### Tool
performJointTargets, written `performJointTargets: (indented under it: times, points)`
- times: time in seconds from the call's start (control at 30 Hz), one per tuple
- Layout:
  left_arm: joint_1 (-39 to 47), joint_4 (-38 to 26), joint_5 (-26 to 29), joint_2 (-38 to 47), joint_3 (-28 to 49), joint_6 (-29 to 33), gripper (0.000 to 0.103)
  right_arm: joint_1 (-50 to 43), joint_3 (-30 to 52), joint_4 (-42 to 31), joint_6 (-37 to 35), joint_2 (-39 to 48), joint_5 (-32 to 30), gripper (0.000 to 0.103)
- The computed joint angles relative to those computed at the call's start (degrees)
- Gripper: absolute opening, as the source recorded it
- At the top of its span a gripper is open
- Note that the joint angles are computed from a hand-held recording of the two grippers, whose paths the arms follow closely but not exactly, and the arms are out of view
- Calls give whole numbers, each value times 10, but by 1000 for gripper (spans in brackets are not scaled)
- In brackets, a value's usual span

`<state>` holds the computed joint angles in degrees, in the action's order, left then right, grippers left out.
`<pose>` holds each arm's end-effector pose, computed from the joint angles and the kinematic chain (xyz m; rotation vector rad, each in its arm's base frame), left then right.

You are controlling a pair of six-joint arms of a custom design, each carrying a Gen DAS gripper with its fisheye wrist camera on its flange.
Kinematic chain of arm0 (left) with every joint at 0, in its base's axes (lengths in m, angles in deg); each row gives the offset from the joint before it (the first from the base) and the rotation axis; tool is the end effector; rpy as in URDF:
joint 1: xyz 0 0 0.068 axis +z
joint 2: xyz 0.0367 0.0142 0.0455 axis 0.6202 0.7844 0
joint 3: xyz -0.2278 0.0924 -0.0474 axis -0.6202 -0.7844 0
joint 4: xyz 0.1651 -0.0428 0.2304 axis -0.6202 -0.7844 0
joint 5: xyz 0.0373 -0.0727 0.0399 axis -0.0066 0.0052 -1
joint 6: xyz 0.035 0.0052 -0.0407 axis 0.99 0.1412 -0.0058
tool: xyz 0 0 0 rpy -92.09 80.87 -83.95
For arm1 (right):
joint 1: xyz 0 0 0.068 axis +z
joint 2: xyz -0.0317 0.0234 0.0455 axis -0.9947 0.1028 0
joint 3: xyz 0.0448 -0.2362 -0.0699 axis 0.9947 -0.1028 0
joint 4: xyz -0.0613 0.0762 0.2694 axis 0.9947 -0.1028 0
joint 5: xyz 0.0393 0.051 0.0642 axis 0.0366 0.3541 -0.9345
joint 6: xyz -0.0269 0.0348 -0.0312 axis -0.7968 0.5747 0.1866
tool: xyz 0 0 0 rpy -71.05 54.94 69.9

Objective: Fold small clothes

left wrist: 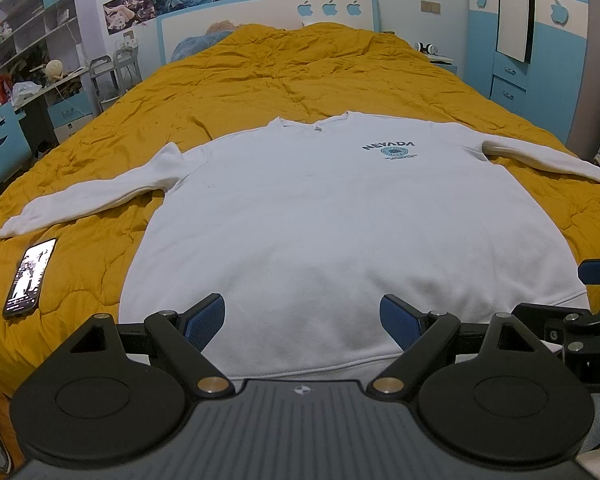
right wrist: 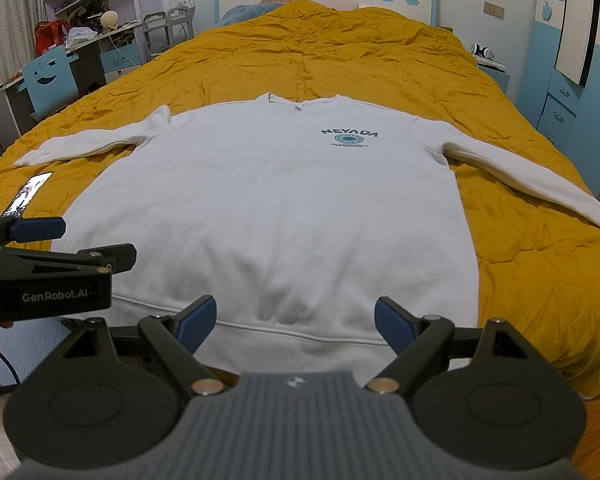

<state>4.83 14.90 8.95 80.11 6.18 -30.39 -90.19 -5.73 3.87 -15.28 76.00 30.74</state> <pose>0.2198 -0.1195 0.1635 -0.3441 2.3120 0.2546 0.2310 -0.0080 0.2015 -0.6946 2.3356 0.3391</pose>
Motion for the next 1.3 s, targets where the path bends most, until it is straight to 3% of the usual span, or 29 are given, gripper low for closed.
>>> performJointTargets:
  times: [1.3]
  points:
    - [9,20,11,13,6,17,102,-3,-4,4,-3,2,0,82]
